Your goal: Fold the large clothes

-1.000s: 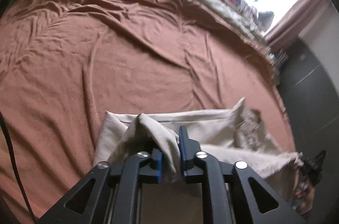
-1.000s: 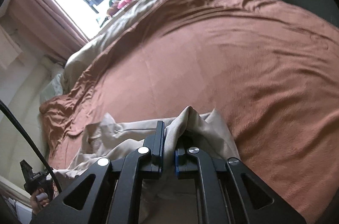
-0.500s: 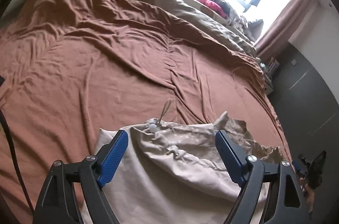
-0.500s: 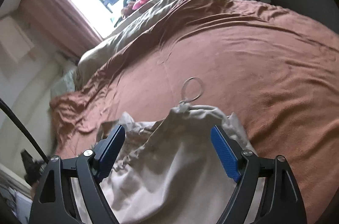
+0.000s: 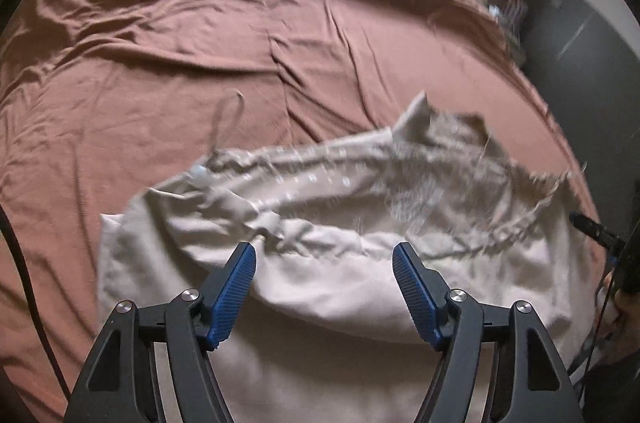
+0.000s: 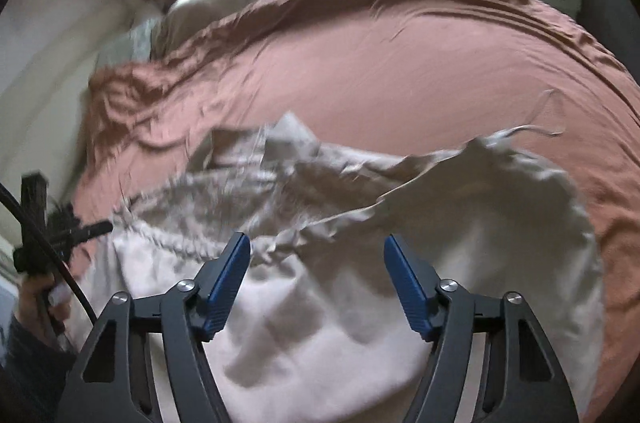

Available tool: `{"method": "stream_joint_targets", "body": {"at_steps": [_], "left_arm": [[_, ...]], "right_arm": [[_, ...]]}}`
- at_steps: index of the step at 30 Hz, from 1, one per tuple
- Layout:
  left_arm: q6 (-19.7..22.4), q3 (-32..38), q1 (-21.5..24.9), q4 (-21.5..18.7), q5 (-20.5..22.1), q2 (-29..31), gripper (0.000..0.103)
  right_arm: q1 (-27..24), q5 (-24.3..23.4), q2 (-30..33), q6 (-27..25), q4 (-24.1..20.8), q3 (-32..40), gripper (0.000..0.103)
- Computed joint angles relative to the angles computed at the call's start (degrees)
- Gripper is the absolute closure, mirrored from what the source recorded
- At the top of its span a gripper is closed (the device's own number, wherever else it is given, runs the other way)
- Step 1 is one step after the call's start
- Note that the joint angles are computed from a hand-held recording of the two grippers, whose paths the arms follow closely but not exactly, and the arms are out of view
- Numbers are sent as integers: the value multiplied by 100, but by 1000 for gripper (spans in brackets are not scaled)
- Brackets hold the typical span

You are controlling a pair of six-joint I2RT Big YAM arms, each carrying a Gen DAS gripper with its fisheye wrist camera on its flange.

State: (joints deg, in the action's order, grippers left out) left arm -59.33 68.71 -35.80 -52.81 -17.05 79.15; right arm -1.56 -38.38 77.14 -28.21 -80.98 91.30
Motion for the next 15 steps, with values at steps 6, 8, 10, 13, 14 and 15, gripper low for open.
{"method": "stream_joint_targets", "body": {"at_steps": [6,8,10,13,14,15], "left_arm": [[318,223,72,-308,433,566,31],[450,305,63,-424,456,728,31],[603,433,21,-574,300,858,47],[561,541,54,-748,282,893,91],[574,539,71,-731,332,876,95],[611,569,64,-772,280,879,101]], "right_arm": [[539,676,282,-149,-35,58,44],[730,1037,358,-341,-54,-18,52],[873,1333,287,-404,174,-186,56],[915,1437,259,-452,390,-210,89],[899,1362,310,-448,331,-143,96],[909,1373,284,-424,416,-162,100]]}}
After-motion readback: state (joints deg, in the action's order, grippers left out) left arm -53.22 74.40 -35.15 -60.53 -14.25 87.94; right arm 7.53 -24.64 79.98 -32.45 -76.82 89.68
